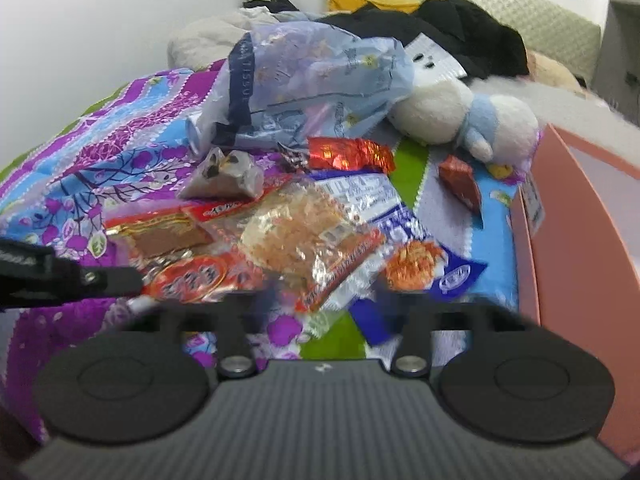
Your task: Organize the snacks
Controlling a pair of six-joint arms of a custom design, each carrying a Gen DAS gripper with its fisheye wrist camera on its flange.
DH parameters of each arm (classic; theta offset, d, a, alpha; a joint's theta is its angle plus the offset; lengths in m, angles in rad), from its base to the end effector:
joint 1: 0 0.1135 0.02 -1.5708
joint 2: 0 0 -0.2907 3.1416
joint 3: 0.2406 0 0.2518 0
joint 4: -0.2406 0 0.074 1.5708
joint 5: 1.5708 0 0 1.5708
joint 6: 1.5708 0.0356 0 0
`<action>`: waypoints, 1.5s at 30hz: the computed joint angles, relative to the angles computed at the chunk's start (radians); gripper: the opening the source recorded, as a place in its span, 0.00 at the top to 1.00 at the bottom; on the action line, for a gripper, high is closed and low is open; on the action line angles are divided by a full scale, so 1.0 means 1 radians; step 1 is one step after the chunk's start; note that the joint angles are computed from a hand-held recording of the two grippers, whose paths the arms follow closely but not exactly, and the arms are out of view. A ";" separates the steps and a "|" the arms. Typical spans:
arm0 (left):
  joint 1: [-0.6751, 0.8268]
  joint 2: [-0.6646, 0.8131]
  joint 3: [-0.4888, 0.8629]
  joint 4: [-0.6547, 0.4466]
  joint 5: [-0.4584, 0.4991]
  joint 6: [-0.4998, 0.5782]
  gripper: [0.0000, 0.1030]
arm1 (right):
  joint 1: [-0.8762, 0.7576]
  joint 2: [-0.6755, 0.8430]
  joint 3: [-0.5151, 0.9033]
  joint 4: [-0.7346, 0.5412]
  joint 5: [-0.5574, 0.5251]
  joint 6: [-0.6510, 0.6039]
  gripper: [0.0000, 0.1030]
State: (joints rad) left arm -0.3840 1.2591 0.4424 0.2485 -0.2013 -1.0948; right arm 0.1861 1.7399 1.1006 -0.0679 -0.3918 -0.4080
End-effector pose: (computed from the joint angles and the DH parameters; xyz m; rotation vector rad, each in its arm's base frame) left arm 0.2194 -0.0810 0.1944 -0.8774 2.0150 -0.6466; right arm 0.3731 0.0841 0.2328 -0.8459 2.0682 0.3253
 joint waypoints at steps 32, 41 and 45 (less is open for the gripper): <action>-0.118 -0.132 0.079 -0.241 -0.057 0.014 0.99 | 0.059 -0.054 -0.026 -0.130 0.109 -0.097 0.75; -0.323 -0.212 0.093 -0.389 -0.159 -0.075 0.99 | 0.009 -0.251 -0.180 -0.201 0.140 -0.134 0.78; -0.397 -0.234 0.081 -0.458 -0.202 -0.120 0.99 | -0.034 -0.319 -0.226 -0.243 0.117 -0.170 0.78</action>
